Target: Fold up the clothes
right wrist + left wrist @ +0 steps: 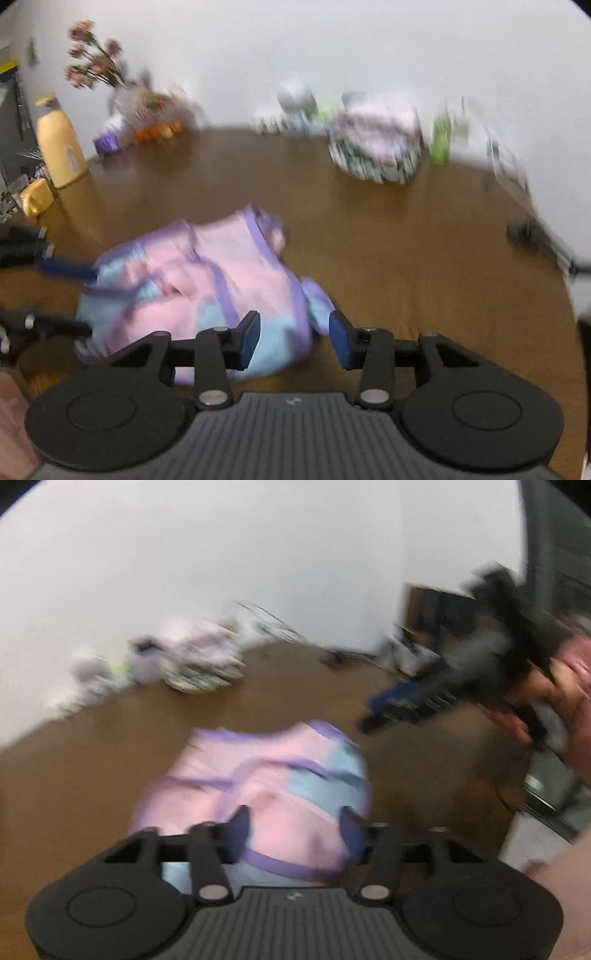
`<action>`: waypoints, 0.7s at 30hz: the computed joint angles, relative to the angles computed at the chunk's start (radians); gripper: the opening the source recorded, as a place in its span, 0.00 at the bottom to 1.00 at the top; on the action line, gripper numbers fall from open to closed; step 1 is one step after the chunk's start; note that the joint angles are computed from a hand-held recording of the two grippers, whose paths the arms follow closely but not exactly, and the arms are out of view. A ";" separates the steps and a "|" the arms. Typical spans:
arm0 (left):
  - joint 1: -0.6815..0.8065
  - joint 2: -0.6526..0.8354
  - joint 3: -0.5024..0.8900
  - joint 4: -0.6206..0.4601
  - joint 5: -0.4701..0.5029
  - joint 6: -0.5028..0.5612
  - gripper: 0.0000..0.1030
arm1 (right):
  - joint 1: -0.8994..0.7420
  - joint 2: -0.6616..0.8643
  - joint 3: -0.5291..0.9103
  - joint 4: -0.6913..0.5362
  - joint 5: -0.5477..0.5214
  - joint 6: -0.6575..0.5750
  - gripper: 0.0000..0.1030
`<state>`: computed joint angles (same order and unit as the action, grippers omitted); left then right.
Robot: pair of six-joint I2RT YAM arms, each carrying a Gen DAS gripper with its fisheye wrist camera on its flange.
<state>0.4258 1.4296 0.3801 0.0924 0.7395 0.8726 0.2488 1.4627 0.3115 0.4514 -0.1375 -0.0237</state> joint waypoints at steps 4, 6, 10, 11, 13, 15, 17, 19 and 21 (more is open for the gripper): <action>-0.078 0.101 0.064 0.072 -0.167 -0.190 0.55 | 0.186 0.078 0.012 0.085 0.156 0.006 0.40; -0.113 0.173 0.111 0.055 -0.206 -0.233 0.41 | 0.257 0.164 0.026 0.128 0.245 -0.008 0.40; -0.158 0.248 0.152 0.065 -0.236 -0.295 0.27 | 0.321 0.318 0.039 0.218 0.371 0.028 0.39; -0.167 0.252 0.147 0.083 -0.245 -0.306 0.27 | 0.327 0.342 0.036 0.245 0.389 0.035 0.37; -0.190 0.264 0.133 0.124 -0.267 -0.328 0.27 | 0.341 0.392 0.033 0.295 0.425 0.046 0.33; -0.198 0.266 0.132 0.126 -0.288 -0.327 0.27 | 0.332 0.410 0.015 0.336 0.411 0.052 0.22; -0.209 0.288 0.142 0.128 -0.311 -0.327 0.27 | 0.312 0.406 -0.013 0.370 0.390 0.052 0.12; -0.213 0.305 0.161 0.106 -0.322 -0.322 0.27 | 0.290 0.399 -0.039 0.403 0.369 0.066 0.09; -0.221 0.313 0.172 0.096 -0.329 -0.325 0.27 | 0.270 0.398 -0.067 0.459 0.342 0.082 0.07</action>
